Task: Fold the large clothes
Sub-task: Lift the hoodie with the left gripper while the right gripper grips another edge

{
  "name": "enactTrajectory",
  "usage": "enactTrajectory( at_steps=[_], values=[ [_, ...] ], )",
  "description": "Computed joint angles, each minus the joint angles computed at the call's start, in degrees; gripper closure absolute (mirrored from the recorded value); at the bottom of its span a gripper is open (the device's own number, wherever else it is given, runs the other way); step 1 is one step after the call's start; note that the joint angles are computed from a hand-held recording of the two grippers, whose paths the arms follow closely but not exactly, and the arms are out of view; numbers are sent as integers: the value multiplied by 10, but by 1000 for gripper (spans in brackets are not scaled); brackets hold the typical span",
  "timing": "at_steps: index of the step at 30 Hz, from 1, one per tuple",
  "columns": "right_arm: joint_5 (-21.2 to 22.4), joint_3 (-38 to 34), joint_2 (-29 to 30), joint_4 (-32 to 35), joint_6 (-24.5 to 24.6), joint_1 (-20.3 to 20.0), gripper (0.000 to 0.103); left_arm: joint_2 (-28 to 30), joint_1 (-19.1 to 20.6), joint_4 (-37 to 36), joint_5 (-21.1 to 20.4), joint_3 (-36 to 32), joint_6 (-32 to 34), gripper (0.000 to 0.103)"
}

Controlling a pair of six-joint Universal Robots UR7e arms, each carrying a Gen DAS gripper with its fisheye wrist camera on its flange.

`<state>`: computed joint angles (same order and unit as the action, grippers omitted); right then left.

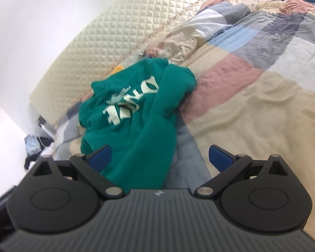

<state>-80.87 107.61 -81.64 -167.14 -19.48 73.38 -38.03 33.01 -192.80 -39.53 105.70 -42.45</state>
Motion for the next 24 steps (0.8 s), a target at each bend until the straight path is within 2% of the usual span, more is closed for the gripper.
enactTrajectory(
  at_steps=[4, 7, 9, 11, 13, 17, 18, 19, 21, 23, 24],
  values=[
    [-22, -44, 35, 20, 22, 19, 5, 11, 42, -46, -46, -24, 16, 38],
    [-39, -84, 71, 32, 35, 35, 7, 16, 69, -43, -87, -41, 23, 38],
    [-41, -106, 95, 24, 49, 37, 9, 26, 81, -56, -99, -54, 53, 38],
    [-13, -121, 112, 20, 60, 26, 10, 46, 91, -89, -108, -67, 83, 38],
    [28, -129, 130, 11, 54, 11, 10, 62, 111, -105, -135, -83, 85, 38],
    [62, -157, 175, 11, 63, -4, 10, 88, 148, -90, -189, -118, 93, 38],
    [58, -166, 186, 21, 57, -3, 15, 94, 152, -88, -195, -124, 100, 38],
    [51, -175, 195, 36, 47, -1, 24, 99, 157, -86, -206, -128, 108, 38],
    [25, -193, 211, 67, 17, 8, 33, 107, 163, -75, -209, -138, 114, 38],
    [9, -195, 222, 59, -16, 13, 47, 115, 167, -79, -215, -145, 112, 39],
    [2, -197, 225, 59, -25, 15, 59, 118, 168, -80, -216, -148, 114, 39]
  ],
)
